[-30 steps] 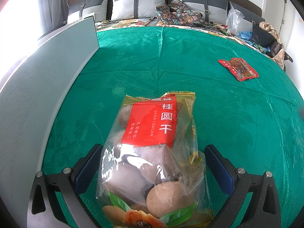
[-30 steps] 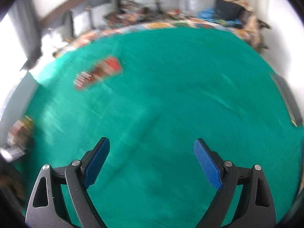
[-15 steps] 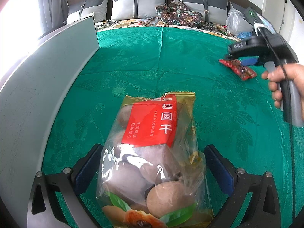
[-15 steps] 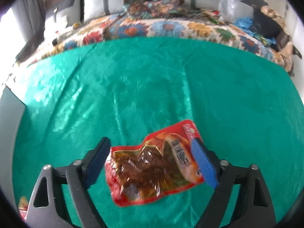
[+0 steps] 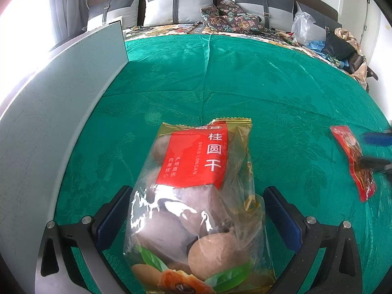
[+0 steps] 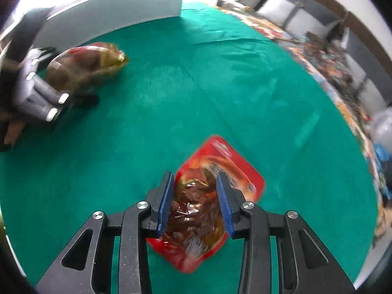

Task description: Organize snacks

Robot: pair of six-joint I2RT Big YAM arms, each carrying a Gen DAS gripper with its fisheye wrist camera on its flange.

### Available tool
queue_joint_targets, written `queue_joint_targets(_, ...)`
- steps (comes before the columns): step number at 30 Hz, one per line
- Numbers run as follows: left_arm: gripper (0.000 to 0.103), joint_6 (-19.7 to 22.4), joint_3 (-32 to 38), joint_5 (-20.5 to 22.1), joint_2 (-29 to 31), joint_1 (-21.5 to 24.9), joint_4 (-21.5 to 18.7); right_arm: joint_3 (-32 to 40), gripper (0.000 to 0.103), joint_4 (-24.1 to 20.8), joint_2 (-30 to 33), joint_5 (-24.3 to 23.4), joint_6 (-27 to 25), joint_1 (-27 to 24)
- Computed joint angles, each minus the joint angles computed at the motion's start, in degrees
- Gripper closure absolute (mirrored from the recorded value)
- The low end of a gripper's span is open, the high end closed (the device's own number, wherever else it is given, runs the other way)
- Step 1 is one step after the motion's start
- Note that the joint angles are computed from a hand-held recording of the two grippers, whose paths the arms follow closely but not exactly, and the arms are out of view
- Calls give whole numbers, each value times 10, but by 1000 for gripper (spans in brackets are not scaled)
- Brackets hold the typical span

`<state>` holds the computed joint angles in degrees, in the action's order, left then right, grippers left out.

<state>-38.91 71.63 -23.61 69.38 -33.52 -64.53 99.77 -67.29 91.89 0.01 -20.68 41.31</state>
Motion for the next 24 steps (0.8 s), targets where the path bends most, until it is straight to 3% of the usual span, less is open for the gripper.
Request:
queue_joint_targets(2, 0, 0, 0, 0, 0, 0, 0, -75, 46, 74, -75, -23, 110, -22)
queue_joint_targets(3, 0, 0, 0, 0, 0, 0, 0, -120, 29, 123, -118, -35, 188, -38)
queue_joint_targets(4, 0, 1, 0, 0, 1, 1, 1, -159, 26, 160, -154, -33, 252, -50)
queue_joint_targets(6, 0, 1, 0, 0, 0, 1, 1, -209, 26, 165, -198, 16, 340, -61)
queue_joint_targets(11, 0, 1, -1, 0, 0, 1, 1, -255, 27, 83, -222, 150, 422, -53)
queue_joint_targets(16, 0, 1, -1, 0, 0, 1, 2, -267, 25, 74, -222, 183, 478, -69)
queue_joint_targets(19, 0, 1, -1, 0, 0, 1, 2, -257, 11, 78, -203, 193, 463, -86)
queue_joint_targets(24, 0, 1, -2, 0, 0, 1, 2, -239, 6, 82, -184, 174, 458, -99)
